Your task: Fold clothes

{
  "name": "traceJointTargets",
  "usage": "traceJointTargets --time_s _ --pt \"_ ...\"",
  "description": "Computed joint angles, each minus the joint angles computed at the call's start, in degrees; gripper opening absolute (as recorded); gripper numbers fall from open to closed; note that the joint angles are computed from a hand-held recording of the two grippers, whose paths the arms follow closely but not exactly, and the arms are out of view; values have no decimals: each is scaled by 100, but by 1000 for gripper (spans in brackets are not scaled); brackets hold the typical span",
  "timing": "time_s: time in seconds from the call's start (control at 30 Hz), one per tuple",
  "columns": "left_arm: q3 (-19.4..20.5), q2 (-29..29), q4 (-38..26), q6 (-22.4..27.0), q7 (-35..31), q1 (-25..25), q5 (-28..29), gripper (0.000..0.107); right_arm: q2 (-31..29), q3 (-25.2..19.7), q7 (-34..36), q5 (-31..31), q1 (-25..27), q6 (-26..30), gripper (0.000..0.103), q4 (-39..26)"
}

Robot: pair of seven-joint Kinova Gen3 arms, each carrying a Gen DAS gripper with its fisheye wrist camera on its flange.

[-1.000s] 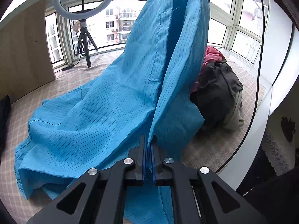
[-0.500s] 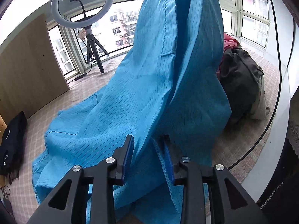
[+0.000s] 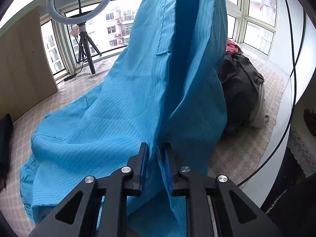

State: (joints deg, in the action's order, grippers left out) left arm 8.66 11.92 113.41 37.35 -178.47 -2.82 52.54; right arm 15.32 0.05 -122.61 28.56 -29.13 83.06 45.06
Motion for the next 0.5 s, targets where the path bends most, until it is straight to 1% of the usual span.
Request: traceJointTargets --time_s 0.03,0.1,0.17,0.23,0.3,0.37,0.43,0.5 --pt "-89 -26 31 -77 -10 84 53 8 16 0 10 24 -19 9 1 -17" --pt "-529 -18 68 -69 -218 443 329 1 46 -2 39 32 -40 23 1 -47" --pt "-906 -86 72 183 -406 621 516 1 69 7 57 36 -59 41 1 -76" --pt "-1138 -145 59 559 -667 599 693 1 65 24 53 69 -84 52 1 -76" --pt "-1250 -250 -10 1022 -734 379 763 1 55 76 -38 194 -129 87 1 -102" --pt "-1114 -369 -223 1488 -596 -98 718 1 46 126 -149 348 -172 130 1 -139" --pt "-932 -475 -658 1954 -333 -629 578 0 -22 153 -300 392 -136 87 1 -194" --pt "-799 -491 -1189 2420 -68 -1160 689 0 -127 135 -465 426 -124 -60 1 -301"
